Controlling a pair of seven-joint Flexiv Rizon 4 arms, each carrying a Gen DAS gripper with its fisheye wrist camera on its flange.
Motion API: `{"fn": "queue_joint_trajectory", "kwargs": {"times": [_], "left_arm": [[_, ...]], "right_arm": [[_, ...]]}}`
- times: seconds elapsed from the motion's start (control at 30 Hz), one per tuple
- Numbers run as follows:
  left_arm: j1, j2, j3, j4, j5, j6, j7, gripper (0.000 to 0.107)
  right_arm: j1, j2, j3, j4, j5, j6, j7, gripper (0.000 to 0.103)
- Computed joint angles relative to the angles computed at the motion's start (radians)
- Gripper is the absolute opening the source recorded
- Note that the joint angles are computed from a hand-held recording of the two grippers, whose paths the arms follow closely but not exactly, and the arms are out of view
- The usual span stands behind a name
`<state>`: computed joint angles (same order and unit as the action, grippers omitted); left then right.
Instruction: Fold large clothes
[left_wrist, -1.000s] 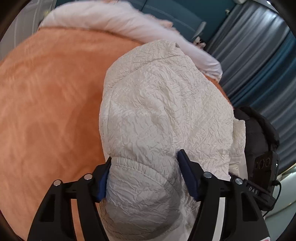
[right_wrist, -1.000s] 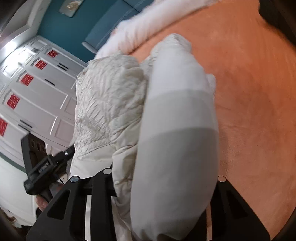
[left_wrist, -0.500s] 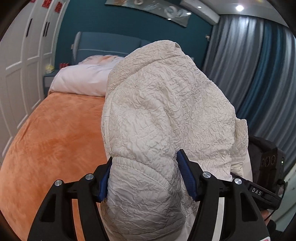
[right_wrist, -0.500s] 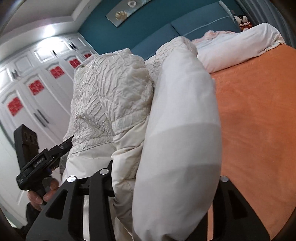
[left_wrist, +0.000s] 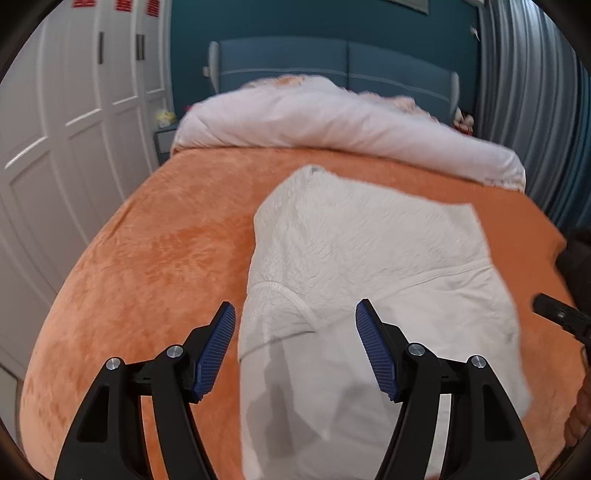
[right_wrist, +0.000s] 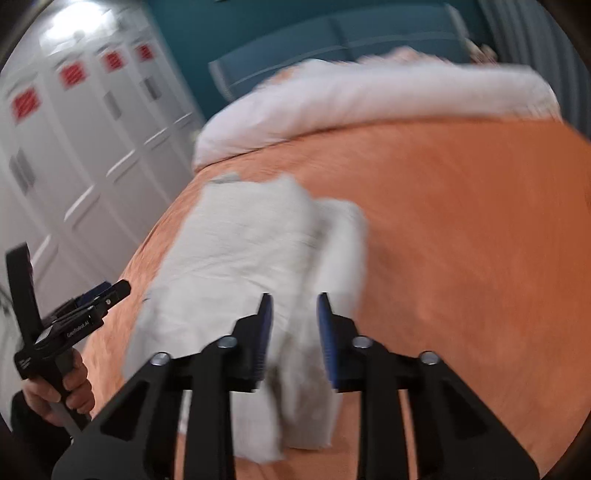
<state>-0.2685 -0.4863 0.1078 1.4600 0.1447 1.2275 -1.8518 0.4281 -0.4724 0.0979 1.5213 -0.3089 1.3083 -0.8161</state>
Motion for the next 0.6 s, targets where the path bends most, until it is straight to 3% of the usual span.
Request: {"fn": "queue_joint_trajectory", "kwargs": {"times": [0.1, 0.13, 0.27, 0.3, 0.47, 0.6], "left_arm": [[-0.025, -0.001, 0.018, -0.010, 0.004, -0.049, -0.062, 0.066], [-0.029, -0.008, 0.017, -0.018, 0.002, -0.077, -0.078, 0.066], [-0.022, -0.037, 0.009, -0.023, 0.009, -0.117, -0.113, 0.067], [-0.033, -0.032, 0.018, -0.017, 0.025, -0.116, -0.130, 0.069], [-0.018, -0.051, -0.008, -0.005, 0.020, -0.085, -0.124, 0.080], [-0.050, -0.073, 0.030, -0.028, 0.057, -0.090, -0.163, 0.083]], "right_arm": [[0.034, -0.066, -0.002, -0.144, -0.046, -0.097, -0.076, 0.014], [0.066, -0.099, -0.043, -0.192, -0.098, -0.136, -0.065, 0.014], [0.081, -0.213, -0.067, -0.352, -0.095, -0.274, -0.052, 0.009], [0.077, -0.239, -0.070, -0.383, -0.088, -0.308, -0.047, 0.001], [0.065, -0.280, -0.068, -0.362, -0.066, -0.316, -0.078, 0.000], [0.078, -0.299, -0.079, -0.375, -0.087, -0.338, -0.092, 0.000]]}}
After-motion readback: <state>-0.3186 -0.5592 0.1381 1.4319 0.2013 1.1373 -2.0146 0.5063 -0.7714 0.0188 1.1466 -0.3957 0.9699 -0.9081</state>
